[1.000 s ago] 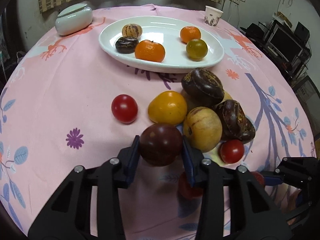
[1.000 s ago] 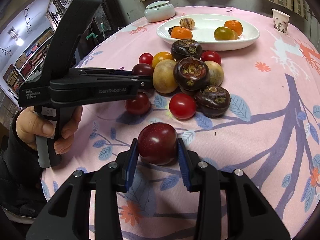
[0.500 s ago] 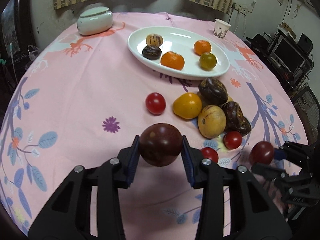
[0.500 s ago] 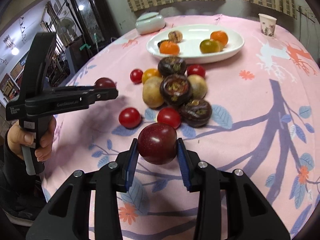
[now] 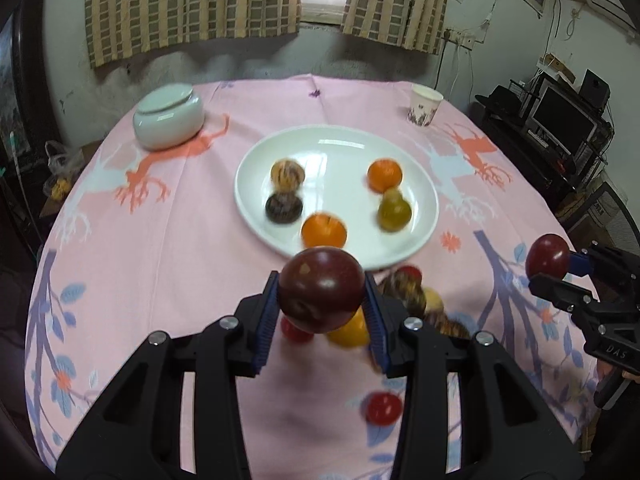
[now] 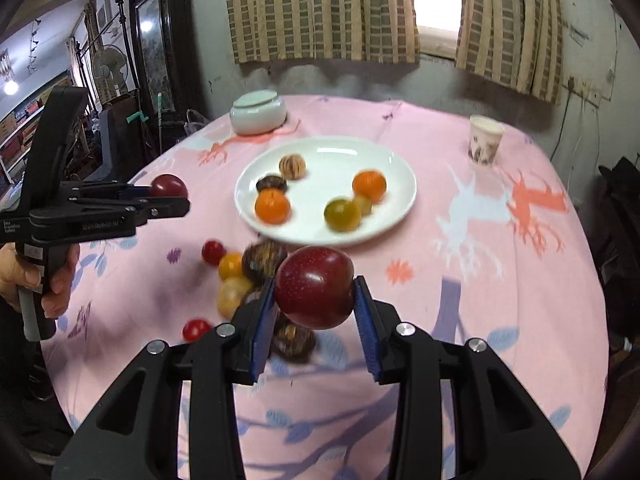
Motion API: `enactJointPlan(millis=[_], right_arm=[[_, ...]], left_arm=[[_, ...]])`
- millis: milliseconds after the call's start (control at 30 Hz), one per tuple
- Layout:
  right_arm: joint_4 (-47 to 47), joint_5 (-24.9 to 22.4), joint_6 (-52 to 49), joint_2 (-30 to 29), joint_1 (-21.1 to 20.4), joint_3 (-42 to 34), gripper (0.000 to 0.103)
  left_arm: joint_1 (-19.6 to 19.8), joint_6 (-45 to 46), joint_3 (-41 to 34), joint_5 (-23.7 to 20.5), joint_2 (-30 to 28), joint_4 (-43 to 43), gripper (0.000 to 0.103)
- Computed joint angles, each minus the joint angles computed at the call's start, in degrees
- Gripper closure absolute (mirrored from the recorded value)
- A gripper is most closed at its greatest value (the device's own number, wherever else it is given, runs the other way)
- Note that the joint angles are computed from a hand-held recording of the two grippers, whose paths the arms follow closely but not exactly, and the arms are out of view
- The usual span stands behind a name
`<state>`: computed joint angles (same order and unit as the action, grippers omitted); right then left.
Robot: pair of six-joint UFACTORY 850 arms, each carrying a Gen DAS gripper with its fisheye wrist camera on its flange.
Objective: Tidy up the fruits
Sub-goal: 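Carry the plums toward the white plate with both tools, then release the plums onto the plate with both tools and withdraw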
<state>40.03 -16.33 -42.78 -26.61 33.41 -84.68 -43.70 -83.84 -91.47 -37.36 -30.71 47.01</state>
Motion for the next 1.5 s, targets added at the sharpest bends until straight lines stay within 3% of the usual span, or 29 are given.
enactJointPlan(millis=[133,300,467,700,767,800,833,900,1167,1500], right_arm=[[-2.2,-2.9,1.7,-6.6,0.0,-9.7,0.064],[-11.8,-6.1,10.3,-17.1,0.7,-23.9,0.064],[-18.0,-12.8,16.8,-29.8,0.7,-41.6,0.064],[-18.7,-16.6,18.5,-37.0,0.3,-51.5,0.063],[-17.8,-15.2,18.9,-36.5,0.2,-50.5,0.06],[-17.9,-14.6,19.4,-36.0,0.1,-49.8,0.058],[-17.3,-13.4,19.2,-35.0,0.0,-48.1,0.048],[-12.7,-9.8,15.3,-31.8,-0.2,-42.7,0.045],[-6.8,-5.0,9.0,-21.4,-0.9,-27.4,0.044],[8.0,-2.3,-5.5,-7.8,-2.0,-7.9,0.04]], left_arm=[[2.3,5.4,-6.5,0.3,-4.1,-3.4,0.063],[5.1,11.8,-15.1,-0.9,-10.8,-8.3,0.062],[8.5,18.6,-23.7,-2.6,-18.0,-16.8,0.062],[9.4,20.3,-26.4,-2.3,-20.6,-18.6,0.062],[9.3,17.1,-25.6,-1.4,-20.3,-16.1,0.052],[9.2,14.7,-24.8,-0.8,-19.9,-14.3,0.039],[9.1,12.4,-23.9,-0.2,-19.2,-12.8,0.028],[8.9,9.6,-22.4,0.1,-18.0,-10.9,0.026],[6.9,4.7,-13.6,-0.3,-10.9,-5.5,0.023],[2.4,-4.2,-0.9,-2.3,-2.9,1.9,0.018]])
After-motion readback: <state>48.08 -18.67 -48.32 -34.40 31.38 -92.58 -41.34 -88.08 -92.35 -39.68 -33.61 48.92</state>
